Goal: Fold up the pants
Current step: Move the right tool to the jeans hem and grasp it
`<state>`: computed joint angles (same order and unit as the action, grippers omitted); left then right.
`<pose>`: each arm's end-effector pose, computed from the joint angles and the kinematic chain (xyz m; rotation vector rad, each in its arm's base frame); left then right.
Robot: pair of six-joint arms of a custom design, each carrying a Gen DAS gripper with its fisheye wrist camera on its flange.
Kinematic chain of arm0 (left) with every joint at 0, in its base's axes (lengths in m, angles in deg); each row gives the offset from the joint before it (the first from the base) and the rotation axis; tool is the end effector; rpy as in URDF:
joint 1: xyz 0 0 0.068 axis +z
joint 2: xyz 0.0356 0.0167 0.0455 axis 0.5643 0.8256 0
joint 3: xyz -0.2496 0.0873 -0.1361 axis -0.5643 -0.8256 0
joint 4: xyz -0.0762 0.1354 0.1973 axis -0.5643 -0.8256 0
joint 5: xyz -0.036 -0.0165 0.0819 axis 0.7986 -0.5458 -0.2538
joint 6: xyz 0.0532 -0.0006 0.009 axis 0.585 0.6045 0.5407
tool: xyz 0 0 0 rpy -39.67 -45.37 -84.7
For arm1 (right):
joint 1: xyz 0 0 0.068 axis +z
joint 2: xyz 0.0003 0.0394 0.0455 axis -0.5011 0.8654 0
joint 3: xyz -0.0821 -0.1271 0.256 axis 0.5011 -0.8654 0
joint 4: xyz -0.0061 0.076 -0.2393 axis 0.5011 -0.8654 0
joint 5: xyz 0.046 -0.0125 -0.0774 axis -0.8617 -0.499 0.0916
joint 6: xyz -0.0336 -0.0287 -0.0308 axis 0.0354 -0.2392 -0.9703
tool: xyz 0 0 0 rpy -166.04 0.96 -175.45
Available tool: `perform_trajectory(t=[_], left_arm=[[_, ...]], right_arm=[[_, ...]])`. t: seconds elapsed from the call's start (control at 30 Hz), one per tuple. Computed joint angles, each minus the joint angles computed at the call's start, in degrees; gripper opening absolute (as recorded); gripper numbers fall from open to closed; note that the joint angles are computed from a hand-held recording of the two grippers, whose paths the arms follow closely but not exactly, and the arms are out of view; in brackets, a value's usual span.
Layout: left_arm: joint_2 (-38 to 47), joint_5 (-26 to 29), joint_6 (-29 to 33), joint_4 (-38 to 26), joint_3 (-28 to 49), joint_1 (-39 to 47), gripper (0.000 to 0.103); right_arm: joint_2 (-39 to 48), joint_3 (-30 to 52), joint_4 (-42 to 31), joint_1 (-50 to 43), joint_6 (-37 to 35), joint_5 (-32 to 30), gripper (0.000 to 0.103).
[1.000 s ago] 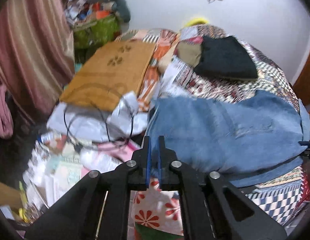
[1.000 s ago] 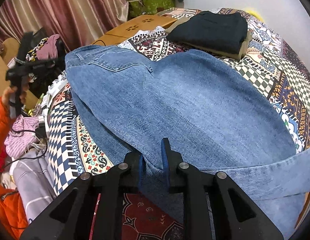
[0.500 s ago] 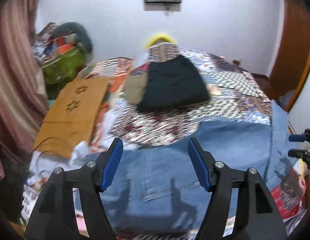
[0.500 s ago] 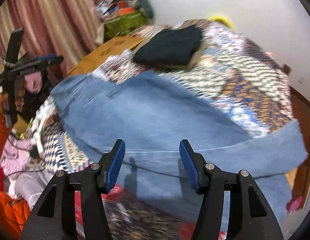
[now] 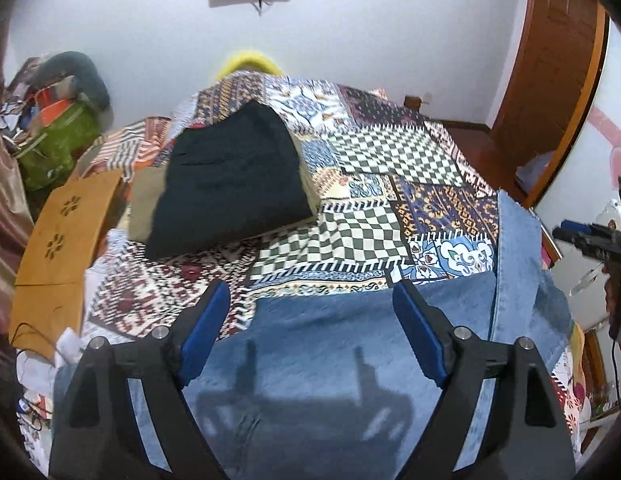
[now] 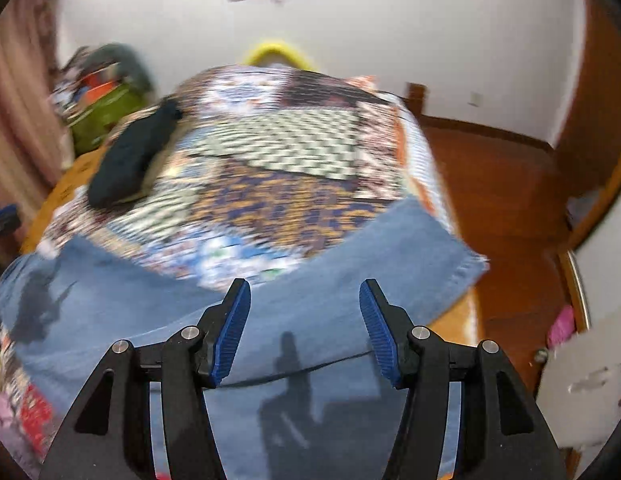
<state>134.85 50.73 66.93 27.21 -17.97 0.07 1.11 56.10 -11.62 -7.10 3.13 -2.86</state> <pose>0.3220 -0.2156 0.1943 0.5098 2.4026 -0.2170 0.1611 0.0616 0.1759 0.2128 2.4561 0.1795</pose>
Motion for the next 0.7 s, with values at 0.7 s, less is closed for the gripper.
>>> perform_trajectory(t=[0.7], left_arm=[[20.2, -0.18, 0.23, -5.82, 14.67, 1.14, 0.084]], right_arm=[[46.49, 13.06, 26.68, -29.85, -14.5, -18.58, 0.053]])
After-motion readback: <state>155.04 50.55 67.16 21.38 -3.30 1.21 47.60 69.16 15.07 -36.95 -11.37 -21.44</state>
